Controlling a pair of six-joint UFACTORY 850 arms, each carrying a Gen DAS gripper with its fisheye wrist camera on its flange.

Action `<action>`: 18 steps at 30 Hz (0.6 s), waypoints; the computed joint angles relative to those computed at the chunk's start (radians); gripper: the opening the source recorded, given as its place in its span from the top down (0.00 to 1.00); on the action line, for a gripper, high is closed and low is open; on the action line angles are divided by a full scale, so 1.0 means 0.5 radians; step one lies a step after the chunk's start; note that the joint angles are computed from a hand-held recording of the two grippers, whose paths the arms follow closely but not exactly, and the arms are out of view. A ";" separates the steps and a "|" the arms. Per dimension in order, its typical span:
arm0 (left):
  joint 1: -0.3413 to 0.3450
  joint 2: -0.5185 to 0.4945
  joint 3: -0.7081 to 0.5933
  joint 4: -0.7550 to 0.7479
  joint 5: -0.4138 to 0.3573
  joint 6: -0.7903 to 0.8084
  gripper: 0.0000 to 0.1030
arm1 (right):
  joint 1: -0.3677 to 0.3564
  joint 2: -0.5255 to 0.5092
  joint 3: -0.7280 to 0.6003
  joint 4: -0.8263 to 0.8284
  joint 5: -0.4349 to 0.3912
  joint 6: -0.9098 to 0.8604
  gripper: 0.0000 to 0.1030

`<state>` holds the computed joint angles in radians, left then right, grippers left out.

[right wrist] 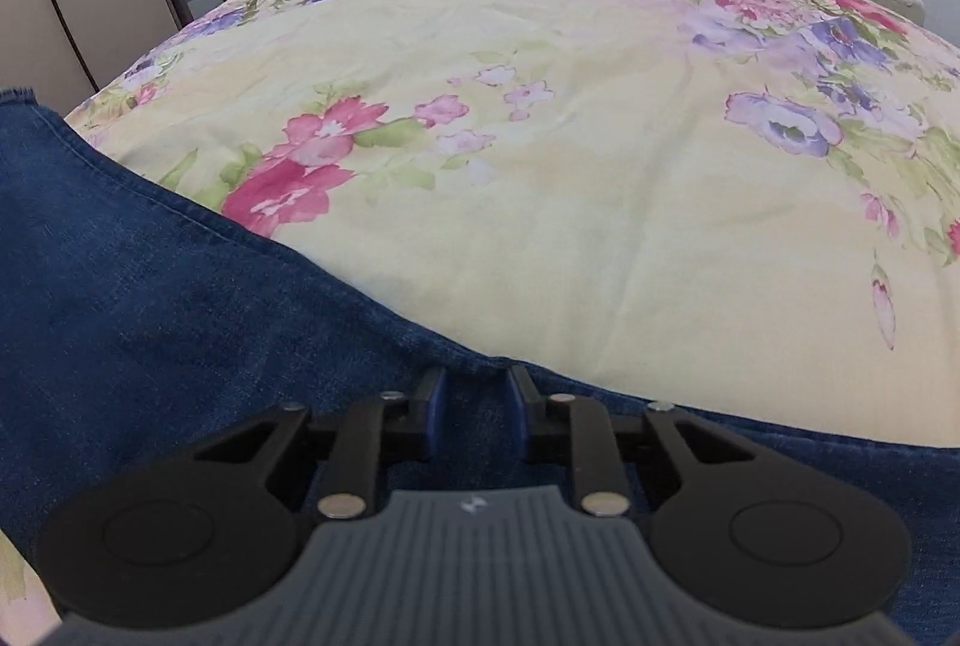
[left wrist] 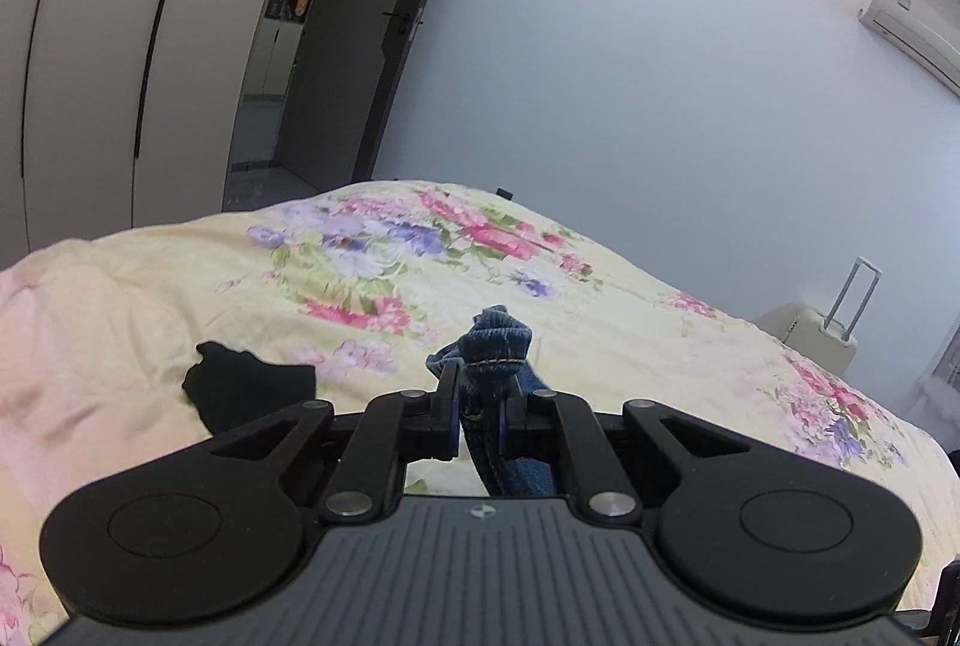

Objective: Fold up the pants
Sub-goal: 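Lift the hem with the left tool while the right tool lifts the waist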

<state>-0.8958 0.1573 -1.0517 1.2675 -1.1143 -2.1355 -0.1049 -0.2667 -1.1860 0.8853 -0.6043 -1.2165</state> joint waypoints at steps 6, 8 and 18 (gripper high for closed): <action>-0.119 -0.174 -0.337 0.128 -0.077 0.272 0.89 | -0.233 0.271 0.196 0.229 -0.320 -0.199 0.83; -0.165 -0.263 -0.479 0.154 -0.116 0.399 0.89 | -0.332 0.401 0.337 0.236 -0.456 -0.240 0.83; -0.369 -0.793 -1.287 0.194 -0.176 1.049 0.89 | -0.561 0.588 0.579 0.265 -0.698 -0.169 0.83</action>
